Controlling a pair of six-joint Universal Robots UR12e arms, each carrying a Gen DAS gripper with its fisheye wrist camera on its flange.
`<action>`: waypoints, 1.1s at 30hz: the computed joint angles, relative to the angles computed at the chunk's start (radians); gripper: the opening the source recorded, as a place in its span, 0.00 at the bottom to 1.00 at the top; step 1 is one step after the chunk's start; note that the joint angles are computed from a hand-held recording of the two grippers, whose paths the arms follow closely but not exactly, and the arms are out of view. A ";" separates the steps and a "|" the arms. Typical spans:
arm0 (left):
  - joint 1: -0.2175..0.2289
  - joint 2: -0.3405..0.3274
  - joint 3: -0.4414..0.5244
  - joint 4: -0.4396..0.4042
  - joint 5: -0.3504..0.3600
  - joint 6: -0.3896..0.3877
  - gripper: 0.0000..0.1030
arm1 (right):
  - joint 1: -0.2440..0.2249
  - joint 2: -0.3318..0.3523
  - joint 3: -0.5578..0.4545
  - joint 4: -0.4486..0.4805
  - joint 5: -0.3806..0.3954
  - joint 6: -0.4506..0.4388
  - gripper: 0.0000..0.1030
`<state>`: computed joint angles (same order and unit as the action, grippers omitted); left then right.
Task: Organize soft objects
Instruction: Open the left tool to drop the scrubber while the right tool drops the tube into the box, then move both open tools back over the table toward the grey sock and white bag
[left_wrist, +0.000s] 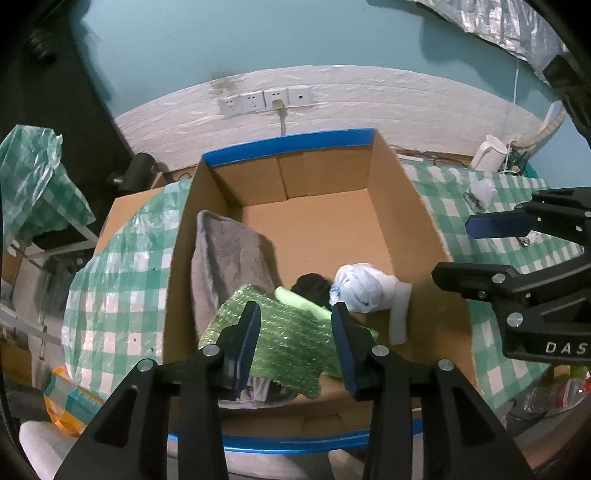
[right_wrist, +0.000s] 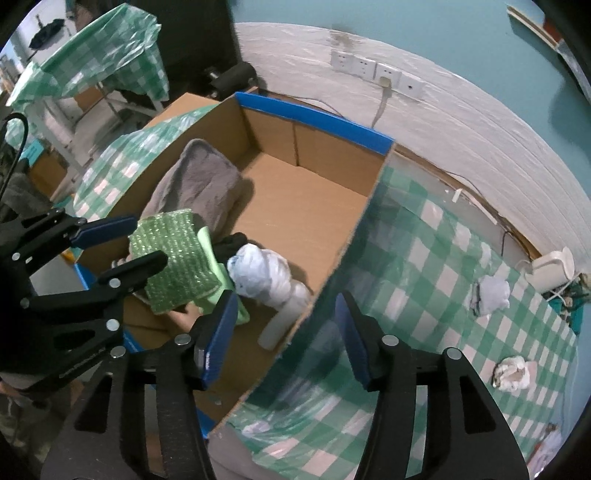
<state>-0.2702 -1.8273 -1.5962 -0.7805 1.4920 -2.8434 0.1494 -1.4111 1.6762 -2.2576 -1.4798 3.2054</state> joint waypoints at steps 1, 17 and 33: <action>-0.001 0.000 0.000 0.002 -0.001 0.002 0.39 | -0.003 -0.003 0.003 0.000 -0.003 0.006 0.56; -0.022 0.005 -0.004 0.025 -0.040 0.014 0.48 | -0.033 -0.057 0.068 -0.026 -0.038 0.040 0.61; -0.079 0.002 -0.005 0.054 -0.008 0.057 0.63 | -0.092 -0.134 0.166 -0.035 -0.059 0.074 0.62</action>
<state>-0.3496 -1.8256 -1.6016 -0.7264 1.4838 -2.7867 0.0579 -1.5454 1.8427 -2.2922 -1.5390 3.2797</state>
